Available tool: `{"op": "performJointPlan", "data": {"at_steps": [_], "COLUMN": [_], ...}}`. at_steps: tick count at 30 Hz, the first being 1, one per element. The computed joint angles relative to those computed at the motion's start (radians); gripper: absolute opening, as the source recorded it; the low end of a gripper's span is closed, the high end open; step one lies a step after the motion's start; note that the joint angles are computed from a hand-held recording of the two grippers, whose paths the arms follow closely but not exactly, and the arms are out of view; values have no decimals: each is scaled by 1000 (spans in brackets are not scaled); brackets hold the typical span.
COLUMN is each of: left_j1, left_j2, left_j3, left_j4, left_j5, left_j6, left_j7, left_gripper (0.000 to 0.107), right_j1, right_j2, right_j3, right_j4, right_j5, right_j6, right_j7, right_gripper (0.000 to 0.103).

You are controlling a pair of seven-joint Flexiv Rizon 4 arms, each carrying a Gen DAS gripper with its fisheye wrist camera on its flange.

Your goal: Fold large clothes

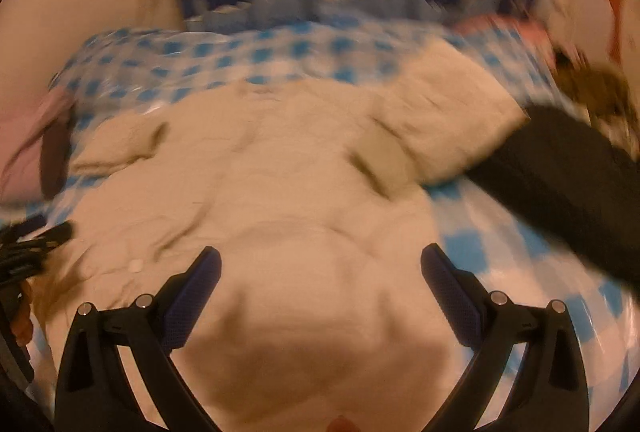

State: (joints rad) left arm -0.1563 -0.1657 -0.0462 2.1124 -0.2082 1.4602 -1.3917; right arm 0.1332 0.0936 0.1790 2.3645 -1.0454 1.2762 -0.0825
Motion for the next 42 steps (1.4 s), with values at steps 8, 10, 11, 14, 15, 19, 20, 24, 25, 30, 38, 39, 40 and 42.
{"op": "performJointPlan", "data": {"at_steps": [8, 10, 11, 14, 15, 19, 20, 24, 25, 30, 38, 39, 40, 42], "left_j1": [119, 123, 122, 124, 121, 127, 123, 128, 135, 159, 150, 146, 145, 150], "left_j2": [50, 57, 62, 52, 48, 53, 60, 62, 54, 19, -10, -12, -14, -8], "left_j3": [-50, -50, -54, -28, -19, 1, 8, 34, 42, 45, 28, 30, 33, 30], "left_j4": [56, 67, 74, 63, 64, 89, 99, 103, 101, 99, 75, 69, 65, 69], "left_j5": [-387, -498, -575, -726, -747, -961, -1003, -1117, -1089, -1038, -862, -824, -789, -791], "left_j6": [-100, -130, -154, -282, -296, -384, -371, -422, -453, -537, -655, -645, -635, -635], "left_j7": [257, 341, 401, 483, 491, 588, 605, 647, 633, 602, 545, 514, 483, 489], "left_gripper": [96, 96, 96, 96, 96, 96, 96, 96, 96, 96, 91, 79, 60, 53], "right_j1": [120, 95, 87, 133, 182, 241, 260, 260, 258, 264, 220, 228, 232, 225], "right_j2": [76, 94, 100, 102, 90, 71, 73, 68, 67, 76, 102, 110, 120, 134], "right_j3": [-50, -21, -11, -22, -46, -43, -46, -37, -34, -36, -11, -21, -28, -21], "right_j4": [132, 144, 147, 146, 125, 83, 69, 32, 27, 6, 32, 37, 40, 49], "right_j5": [764, 776, 793, 945, 1059, 1261, 1324, 1439, 1461, 1598, 1523, 1543, 1554, 1530], "right_j6": [84, 68, 63, 51, 52, 34, 27, -4, -6, 14, -5, -7, -14, -22], "right_j7": [-447, -451, -454, -541, -618, -781, -836, -921, -933, -1021, -1032, -1055, -1075, -1068], "right_gripper": [96, 96, 96, 96, 96, 96, 96, 96, 96, 96, 33, 28, 26, 26]}}
